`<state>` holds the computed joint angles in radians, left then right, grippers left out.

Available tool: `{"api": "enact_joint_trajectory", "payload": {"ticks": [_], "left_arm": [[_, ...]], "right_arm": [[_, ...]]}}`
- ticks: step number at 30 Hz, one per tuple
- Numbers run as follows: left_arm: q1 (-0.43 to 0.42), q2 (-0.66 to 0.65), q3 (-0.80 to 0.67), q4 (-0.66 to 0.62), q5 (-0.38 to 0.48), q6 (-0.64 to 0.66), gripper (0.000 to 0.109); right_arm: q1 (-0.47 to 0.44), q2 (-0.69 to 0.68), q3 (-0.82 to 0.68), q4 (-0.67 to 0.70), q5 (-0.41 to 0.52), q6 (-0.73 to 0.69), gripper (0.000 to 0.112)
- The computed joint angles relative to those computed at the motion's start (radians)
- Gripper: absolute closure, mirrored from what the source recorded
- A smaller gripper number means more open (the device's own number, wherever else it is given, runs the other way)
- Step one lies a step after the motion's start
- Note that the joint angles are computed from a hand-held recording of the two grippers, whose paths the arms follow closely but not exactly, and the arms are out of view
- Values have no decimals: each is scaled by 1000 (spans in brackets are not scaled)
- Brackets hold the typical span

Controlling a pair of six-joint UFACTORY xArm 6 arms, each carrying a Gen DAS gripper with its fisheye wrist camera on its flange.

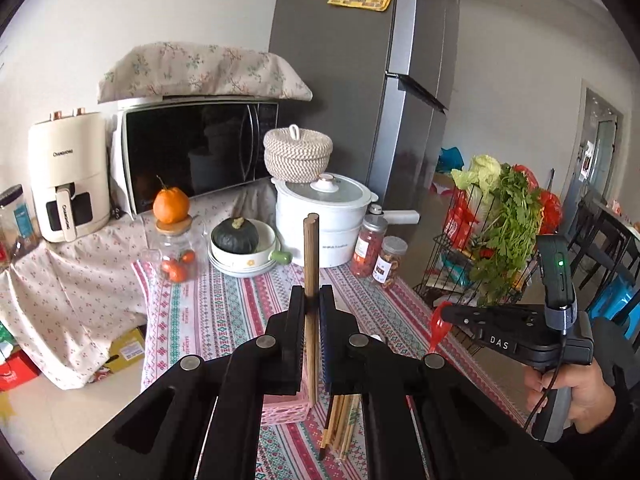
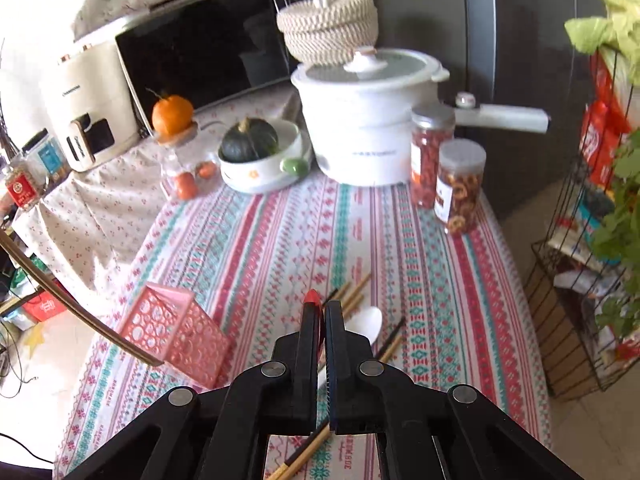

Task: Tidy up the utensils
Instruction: 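Lower the chopstick into the pink basket with the left tool while the right tool drops the red spoon in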

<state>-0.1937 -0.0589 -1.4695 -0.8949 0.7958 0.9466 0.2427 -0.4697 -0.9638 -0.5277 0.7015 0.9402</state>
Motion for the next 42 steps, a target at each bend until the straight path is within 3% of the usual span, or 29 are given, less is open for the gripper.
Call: {"api": "enact_joint_trajectory", "payload": {"ticks": [7,12,18,26,36,42], "left_arm": [[-18,45,-11,7,-108,-2,102],[-54,118,-15,84,-202,-14,102],[-51,251,-116,216,-137,-166,102],[-45,330,-202,248,-92,-220,101],[-33,370,-257,266,-36,-277,100],[-22,382,-278,297,21,-331,99]], "right_arm": [[6,47,-58,-78,-62,85,110],[13,92,-95,-111,-96,120,110],[17,133,-134,-163,-160,176,110],[8,243,-215,-226,-238,230,110],[61,411,-356,-256,-102,124,110],[53,456,-367,-181,-102,58,110]]}}
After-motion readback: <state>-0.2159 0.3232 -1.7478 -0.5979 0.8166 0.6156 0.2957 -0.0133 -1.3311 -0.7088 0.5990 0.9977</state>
